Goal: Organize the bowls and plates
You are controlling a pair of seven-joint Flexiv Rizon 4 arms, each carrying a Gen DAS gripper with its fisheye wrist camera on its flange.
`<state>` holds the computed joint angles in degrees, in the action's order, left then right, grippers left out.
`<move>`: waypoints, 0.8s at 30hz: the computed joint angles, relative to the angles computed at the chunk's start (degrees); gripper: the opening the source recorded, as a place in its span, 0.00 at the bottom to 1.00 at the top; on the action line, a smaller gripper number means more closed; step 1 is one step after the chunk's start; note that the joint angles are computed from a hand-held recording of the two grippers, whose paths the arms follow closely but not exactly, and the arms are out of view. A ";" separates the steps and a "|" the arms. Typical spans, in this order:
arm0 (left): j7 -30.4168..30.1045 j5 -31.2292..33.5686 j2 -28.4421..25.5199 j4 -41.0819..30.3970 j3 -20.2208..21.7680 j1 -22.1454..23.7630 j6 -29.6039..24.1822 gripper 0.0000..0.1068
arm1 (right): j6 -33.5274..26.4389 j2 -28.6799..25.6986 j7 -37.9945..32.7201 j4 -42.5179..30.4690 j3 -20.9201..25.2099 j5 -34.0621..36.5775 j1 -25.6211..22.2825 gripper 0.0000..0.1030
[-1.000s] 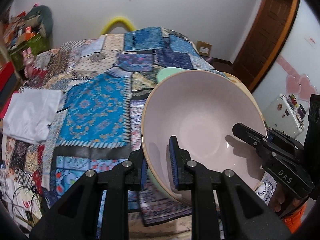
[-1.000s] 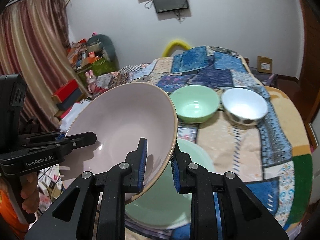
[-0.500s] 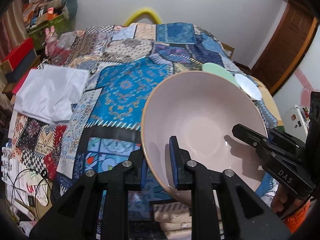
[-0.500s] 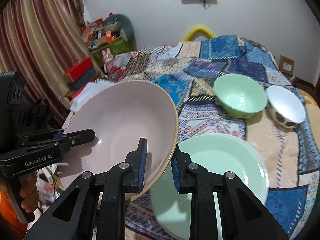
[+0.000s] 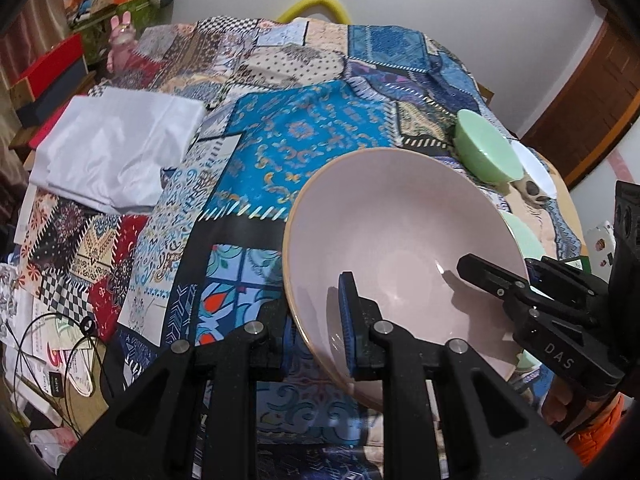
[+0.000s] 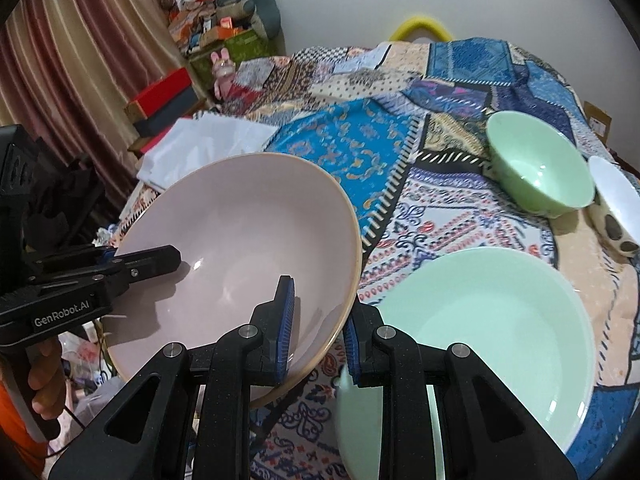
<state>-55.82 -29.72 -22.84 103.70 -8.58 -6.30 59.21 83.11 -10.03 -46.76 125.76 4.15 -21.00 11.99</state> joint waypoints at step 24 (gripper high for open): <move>-1.20 2.63 -4.02 -1.78 0.12 1.09 -0.42 0.18 | -6.12 -4.73 -6.29 -4.91 1.09 3.16 0.56 0.23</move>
<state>-57.02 -27.09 -26.86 101.91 -8.46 -5.21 58.79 76.99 -14.75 -53.05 120.85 5.24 -17.83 12.55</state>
